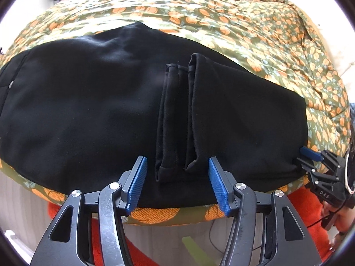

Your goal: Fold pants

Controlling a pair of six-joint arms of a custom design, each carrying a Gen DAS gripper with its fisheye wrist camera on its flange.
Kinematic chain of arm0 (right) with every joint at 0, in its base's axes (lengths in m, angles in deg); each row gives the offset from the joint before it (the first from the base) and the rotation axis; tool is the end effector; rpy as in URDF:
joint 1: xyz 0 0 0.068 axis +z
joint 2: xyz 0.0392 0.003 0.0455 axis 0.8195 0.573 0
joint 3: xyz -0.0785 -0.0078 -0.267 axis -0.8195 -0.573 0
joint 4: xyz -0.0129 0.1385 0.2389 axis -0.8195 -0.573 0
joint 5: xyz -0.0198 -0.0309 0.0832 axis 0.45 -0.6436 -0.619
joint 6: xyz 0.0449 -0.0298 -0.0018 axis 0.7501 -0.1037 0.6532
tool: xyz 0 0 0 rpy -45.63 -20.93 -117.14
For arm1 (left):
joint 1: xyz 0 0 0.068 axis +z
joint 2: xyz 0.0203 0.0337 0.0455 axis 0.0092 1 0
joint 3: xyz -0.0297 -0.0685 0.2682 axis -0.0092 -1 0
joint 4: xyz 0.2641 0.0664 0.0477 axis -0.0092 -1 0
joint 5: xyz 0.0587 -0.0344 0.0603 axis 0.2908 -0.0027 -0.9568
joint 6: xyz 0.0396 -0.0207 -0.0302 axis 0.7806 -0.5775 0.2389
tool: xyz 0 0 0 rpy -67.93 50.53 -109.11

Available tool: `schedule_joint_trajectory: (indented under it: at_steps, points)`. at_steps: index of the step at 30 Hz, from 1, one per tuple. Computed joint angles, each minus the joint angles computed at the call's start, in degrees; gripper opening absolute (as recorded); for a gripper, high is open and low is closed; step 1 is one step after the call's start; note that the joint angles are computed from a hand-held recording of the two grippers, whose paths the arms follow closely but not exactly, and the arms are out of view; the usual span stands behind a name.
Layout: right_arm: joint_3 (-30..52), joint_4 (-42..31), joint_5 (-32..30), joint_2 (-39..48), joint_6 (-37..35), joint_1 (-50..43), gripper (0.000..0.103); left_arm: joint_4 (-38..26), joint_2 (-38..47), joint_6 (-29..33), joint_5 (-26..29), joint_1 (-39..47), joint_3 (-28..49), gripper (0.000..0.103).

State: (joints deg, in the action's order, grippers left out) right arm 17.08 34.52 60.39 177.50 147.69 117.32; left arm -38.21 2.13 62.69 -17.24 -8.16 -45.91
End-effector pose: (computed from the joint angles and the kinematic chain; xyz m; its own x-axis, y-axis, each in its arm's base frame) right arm 0.1398 0.2313 0.0956 -0.8549 0.1100 -0.5069 0.0908 0.9939 0.0627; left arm 0.2462 -0.0484 0.1175 -0.8247 0.3839 -0.4153 0.4873 0.8551 -0.1772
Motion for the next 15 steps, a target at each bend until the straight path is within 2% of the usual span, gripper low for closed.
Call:
schedule_joint_trajectory:
  at_steps: [3,6,15]
  points:
    - [4.8,-6.46,-3.21,1.88,-2.95,-1.84,0.044,2.2,-0.77,-0.68,-2.01,-1.7,-1.45,0.063]
    - [6.74,-8.76,-5.43,2.96,-3.99,-3.07,0.045,3.01,-0.23,-0.78,-2.48,-1.84,-1.64,0.064]
    - [13.43,-17.0,-1.56,8.88,-0.47,0.04,0.045,4.11,-0.64,-0.63,-3.94,-2.65,-2.46,0.065]
